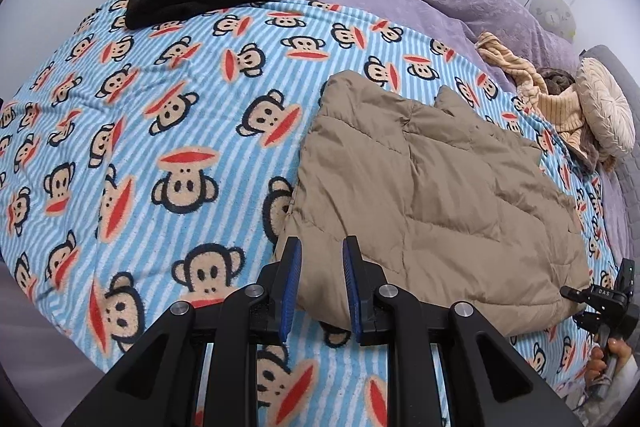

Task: Fold large clothes

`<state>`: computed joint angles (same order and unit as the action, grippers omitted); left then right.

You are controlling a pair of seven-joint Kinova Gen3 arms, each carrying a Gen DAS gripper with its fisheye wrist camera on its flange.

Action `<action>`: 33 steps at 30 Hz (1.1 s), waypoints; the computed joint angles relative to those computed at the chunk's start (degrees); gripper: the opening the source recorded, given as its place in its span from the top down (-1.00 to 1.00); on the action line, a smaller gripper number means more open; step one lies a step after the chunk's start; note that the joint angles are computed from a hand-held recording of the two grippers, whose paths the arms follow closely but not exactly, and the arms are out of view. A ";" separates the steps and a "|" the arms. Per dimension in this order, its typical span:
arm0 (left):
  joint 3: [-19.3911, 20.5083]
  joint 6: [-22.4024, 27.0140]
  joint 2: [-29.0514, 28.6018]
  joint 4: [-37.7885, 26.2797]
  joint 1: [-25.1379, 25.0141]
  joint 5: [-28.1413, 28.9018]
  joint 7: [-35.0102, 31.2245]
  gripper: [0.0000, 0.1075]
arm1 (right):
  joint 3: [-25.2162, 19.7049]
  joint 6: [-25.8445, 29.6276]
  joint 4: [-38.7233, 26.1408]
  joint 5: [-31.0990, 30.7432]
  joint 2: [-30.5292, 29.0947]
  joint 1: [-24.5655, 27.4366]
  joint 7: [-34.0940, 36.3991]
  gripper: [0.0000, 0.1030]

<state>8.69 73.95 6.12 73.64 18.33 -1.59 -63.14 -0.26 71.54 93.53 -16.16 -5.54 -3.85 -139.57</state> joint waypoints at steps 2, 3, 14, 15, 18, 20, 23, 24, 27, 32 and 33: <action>0.68 0.29 1.92 -0.13 -0.11 0.95 -1.39 0.57 | 0.02 1.17 -1.08 1.38 0.90 0.04 0.60 0.19; 0.50 0.87 3.40 -0.17 1.06 0.03 -1.93 0.57 | 0.26 1.24 -1.12 1.42 1.30 0.27 0.71 0.19; -0.75 6.04 10.11 -0.41 4.44 -2.48 -0.19 0.57 | 1.75 4.91 1.07 -2.30 -0.01 3.18 -2.04 -0.33; -0.73 7.00 10.27 -1.44 5.10 -3.19 0.15 0.57 | 1.68 5.31 1.32 -2.54 -0.60 3.16 -2.67 -0.33; -0.49 8.60 10.15 -3.71 6.41 -3.37 1.14 0.57 | 0.94 6.78 1.37 -2.31 -2.50 2.66 -4.85 -0.33; -0.14 9.49 10.05 -5.14 7.67 -3.48 2.33 0.57 | 0.05 7.86 0.35 -1.93 -2.99 1.76 -5.97 -0.34; 0.39 11.46 10.56 -7.69 10.24 -4.91 3.78 0.57 | -1.29 9.34 -1.84 -1.38 -3.08 0.00 -6.60 -0.41; 0.47 12.38 10.90 -8.88 11.17 -5.44 4.46 0.57 | -1.80 9.46 -2.55 -1.12 -3.10 -0.66 -6.69 -0.42; 0.58 14.09 11.39 -11.66 12.57 -5.40 5.27 0.57 | -2.76 9.71 -4.89 -0.67 -2.12 -2.51 -6.10 -0.47; -0.17 14.28 10.20 -13.02 17.16 -9.82 10.42 -0.92 | -3.30 9.85 -8.83 -0.65 0.18 -4.68 -3.87 -0.54; 0.23 14.94 10.44 -13.74 17.22 -10.11 10.55 -0.92 | -3.50 10.01 -9.80 -0.57 0.80 -5.12 -3.42 -0.54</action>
<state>8.92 88.89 16.56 59.90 35.55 -11.70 -52.59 -3.76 81.55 83.73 -16.73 -4.73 -8.97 -142.99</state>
